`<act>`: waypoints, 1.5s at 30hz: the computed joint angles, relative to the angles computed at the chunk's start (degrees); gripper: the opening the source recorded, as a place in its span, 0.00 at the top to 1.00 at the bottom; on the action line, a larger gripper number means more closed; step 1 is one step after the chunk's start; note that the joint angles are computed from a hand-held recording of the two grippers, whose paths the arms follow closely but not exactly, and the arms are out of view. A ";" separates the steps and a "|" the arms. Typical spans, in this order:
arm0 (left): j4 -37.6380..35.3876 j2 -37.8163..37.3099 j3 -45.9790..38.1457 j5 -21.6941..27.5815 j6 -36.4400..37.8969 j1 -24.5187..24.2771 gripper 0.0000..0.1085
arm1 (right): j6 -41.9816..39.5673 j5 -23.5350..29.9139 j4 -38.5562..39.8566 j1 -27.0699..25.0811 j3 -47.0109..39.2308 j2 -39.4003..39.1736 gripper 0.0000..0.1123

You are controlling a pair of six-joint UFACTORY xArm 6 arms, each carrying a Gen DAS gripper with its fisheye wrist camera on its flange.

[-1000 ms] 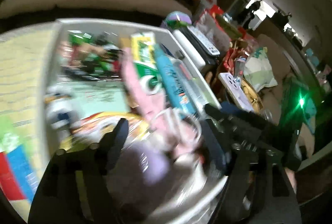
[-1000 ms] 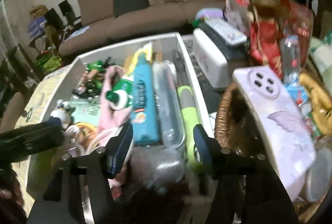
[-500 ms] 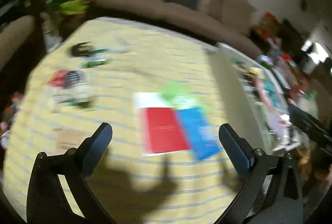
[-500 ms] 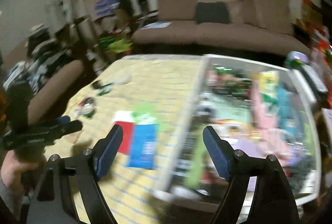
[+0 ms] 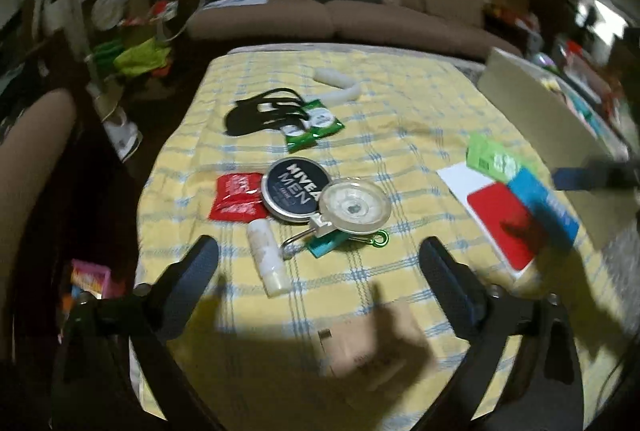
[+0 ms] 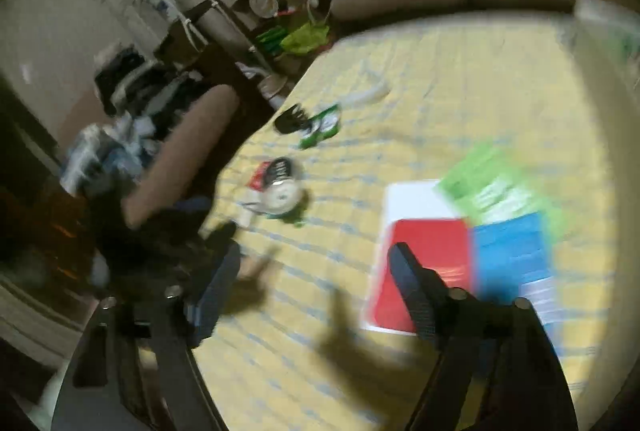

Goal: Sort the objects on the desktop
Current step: 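Grasp the clear round lid with the right tool, then carry the clear lid into the white box and open the right tool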

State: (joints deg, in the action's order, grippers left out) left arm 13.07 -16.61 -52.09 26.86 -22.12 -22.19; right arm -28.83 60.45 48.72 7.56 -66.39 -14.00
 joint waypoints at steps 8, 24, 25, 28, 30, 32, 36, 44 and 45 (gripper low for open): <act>-13.43 5.90 -1.09 -4.06 18.23 0.06 0.48 | 5.81 -0.43 1.32 5.79 -11.99 14.74 0.49; -31.49 4.38 -1.35 -4.02 28.66 -2.70 0.89 | 5.27 -3.36 -2.68 10.70 -15.08 18.75 0.81; -31.38 3.30 -1.35 -3.73 27.82 -3.44 0.89 | 4.75 -3.17 -2.00 10.18 -14.00 17.11 0.81; -29.22 1.02 -2.57 -2.30 24.28 -5.87 0.89 | 3.60 -1.96 0.53 8.27 -11.06 12.38 0.81; -26.84 0.46 -4.14 -1.56 21.78 -8.09 0.89 | 2.54 -0.38 2.27 5.81 -8.72 8.28 0.81; -24.85 1.10 -7.01 -1.07 18.63 -10.82 0.89 | 1.35 2.04 3.96 2.12 -6.55 3.90 0.83; -21.38 5.96 -15.39 0.11 12.42 -16.80 0.89 | -0.19 6.13 5.22 -5.94 -3.98 -2.98 0.83; -23.76 26.77 -40.61 2.84 6.87 -27.36 0.89 | -5.46 17.65 2.72 -28.48 -6.05 -7.73 0.84; -23.01 30.90 -46.11 4.97 6.05 -28.44 0.89 | -6.22 18.21 1.95 -30.45 -6.45 -7.53 0.84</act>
State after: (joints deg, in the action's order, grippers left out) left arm -9.94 14.29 -98.20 31.83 -16.07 -50.63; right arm -35.05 78.66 50.68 -22.89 -72.84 -21.53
